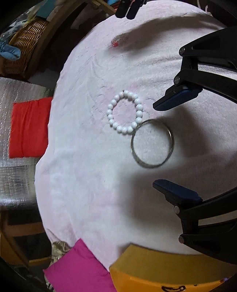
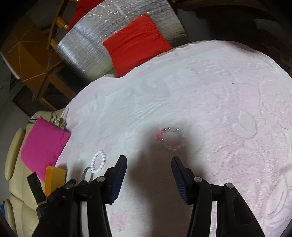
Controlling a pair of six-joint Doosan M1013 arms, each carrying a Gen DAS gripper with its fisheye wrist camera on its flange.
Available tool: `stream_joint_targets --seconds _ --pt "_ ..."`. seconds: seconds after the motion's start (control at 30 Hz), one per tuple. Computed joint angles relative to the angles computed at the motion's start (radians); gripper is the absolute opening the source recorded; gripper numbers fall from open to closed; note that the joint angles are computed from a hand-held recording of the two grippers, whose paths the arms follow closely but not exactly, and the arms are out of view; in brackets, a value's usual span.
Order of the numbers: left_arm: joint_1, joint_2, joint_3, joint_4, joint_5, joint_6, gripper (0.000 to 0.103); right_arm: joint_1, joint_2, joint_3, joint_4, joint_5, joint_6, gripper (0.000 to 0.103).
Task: Organize jewelry
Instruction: 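Move both tools back over the silver bangle and pink crystal bracelet, then grasp the silver bangle with left tool while right tool grasps pink crystal bracelet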
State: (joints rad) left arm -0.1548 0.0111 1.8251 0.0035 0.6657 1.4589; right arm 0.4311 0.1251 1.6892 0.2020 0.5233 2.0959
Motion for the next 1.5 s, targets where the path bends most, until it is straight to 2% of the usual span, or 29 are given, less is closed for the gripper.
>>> stream_joint_targets --seconds 0.07,0.27,0.43,0.67,0.73,0.77,1.0,1.17,1.33,1.37,1.47,1.5 --pt "0.001 0.009 -0.005 -0.027 0.013 0.026 0.078 -0.014 -0.002 0.003 0.001 0.01 0.019 0.054" --pt "-0.002 0.021 -0.012 -0.007 0.021 0.004 0.078 -0.058 -0.017 0.017 -0.053 0.006 0.121 0.054" --pt "0.009 0.03 -0.017 -0.036 0.019 0.032 0.078 -0.079 0.005 -0.004 -0.048 0.037 0.118 0.054" --pt "0.017 0.035 -0.018 -0.092 0.003 0.086 0.078 -0.065 0.048 -0.052 -0.001 0.073 0.011 0.054" --pt "0.03 0.034 -0.015 -0.149 -0.008 0.135 0.072 -0.058 0.056 -0.061 0.001 0.077 0.0 0.054" --pt "0.035 0.034 -0.015 -0.17 -0.009 0.154 0.062 -0.055 0.057 -0.062 0.005 0.072 -0.003 0.054" --pt "0.045 0.032 -0.007 -0.249 -0.009 0.231 0.062 -0.039 0.084 -0.087 -0.019 0.102 0.002 0.054" --pt "0.049 0.024 -0.004 -0.333 0.01 0.296 0.062 -0.026 0.117 -0.113 -0.095 0.138 0.04 0.054" --pt "0.046 0.015 0.0 -0.385 0.026 0.363 0.062 0.014 0.133 -0.134 -0.265 0.149 0.096 0.056" --pt "0.045 0.013 0.001 -0.387 0.027 0.367 0.062 0.023 0.135 -0.137 -0.305 0.156 0.11 0.053" --pt "0.049 0.01 0.004 -0.416 0.037 0.388 0.062 0.036 0.138 -0.141 -0.348 0.161 0.095 0.032" --pt "0.051 0.007 0.006 -0.421 0.038 0.393 0.062 0.039 0.136 -0.14 -0.368 0.159 0.108 0.028"
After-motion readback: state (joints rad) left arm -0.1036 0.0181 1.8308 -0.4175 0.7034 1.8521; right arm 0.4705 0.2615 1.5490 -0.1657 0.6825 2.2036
